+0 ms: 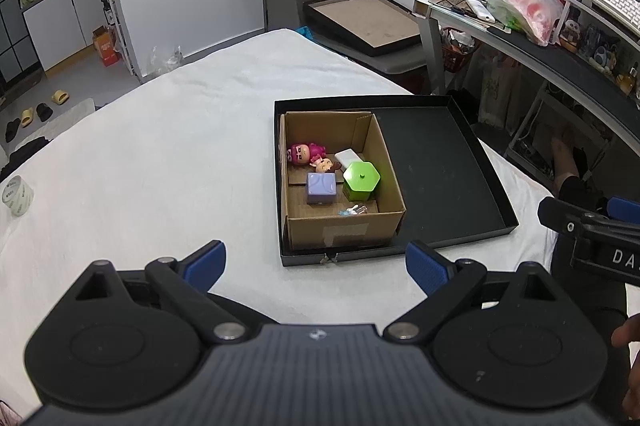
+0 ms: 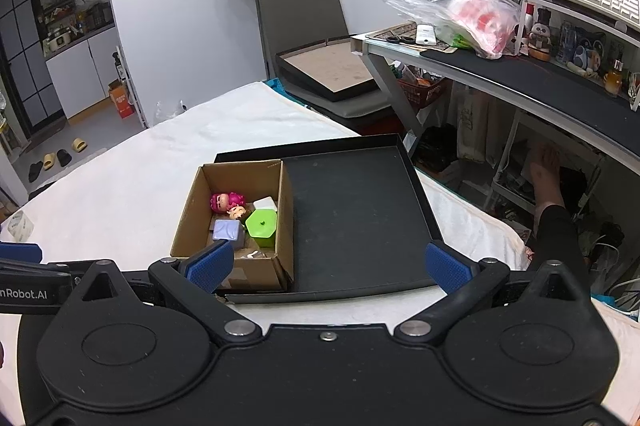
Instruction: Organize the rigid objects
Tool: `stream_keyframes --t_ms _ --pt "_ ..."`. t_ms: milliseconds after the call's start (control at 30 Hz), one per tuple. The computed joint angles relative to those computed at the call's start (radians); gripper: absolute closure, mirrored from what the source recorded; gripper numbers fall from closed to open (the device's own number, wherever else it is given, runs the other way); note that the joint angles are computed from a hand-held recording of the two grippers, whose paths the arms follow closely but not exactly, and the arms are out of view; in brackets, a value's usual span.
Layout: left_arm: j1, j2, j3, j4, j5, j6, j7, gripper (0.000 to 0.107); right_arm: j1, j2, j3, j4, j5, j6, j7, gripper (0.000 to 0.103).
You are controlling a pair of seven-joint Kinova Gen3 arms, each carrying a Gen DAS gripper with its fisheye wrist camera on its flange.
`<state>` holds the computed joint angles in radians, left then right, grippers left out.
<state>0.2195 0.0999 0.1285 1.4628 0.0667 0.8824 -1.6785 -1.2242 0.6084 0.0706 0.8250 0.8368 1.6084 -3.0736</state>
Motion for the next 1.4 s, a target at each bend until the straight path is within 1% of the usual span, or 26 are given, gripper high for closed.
stream_keyframes --t_ms 533,1000,1200,1300,1400 --pt "0.003 0.003 0.001 0.003 -0.003 -0.001 0.001 0.012 0.001 -0.001 -0.003 0.004 -0.001 0.001 0.001 0.0" --pt "-0.004 -0.015 0.005 0.036 0.041 -0.032 -0.053 0.012 0.008 -0.003 -0.006 0.014 -0.012 0.004 -0.007 0.0" --pt "-0.01 -0.012 0.002 0.039 0.059 -0.039 -0.058 0.012 0.009 -0.003 -0.006 0.016 -0.015 0.007 -0.008 0.0" --pt "-0.018 -0.017 0.0 0.05 0.079 -0.054 -0.077 0.012 0.012 -0.005 -0.005 0.024 -0.016 0.008 -0.021 0.0" --pt "-0.018 -0.013 0.001 0.052 0.077 -0.063 -0.085 0.012 0.015 -0.019 -0.01 0.054 -0.016 -0.008 -0.051 0.0"
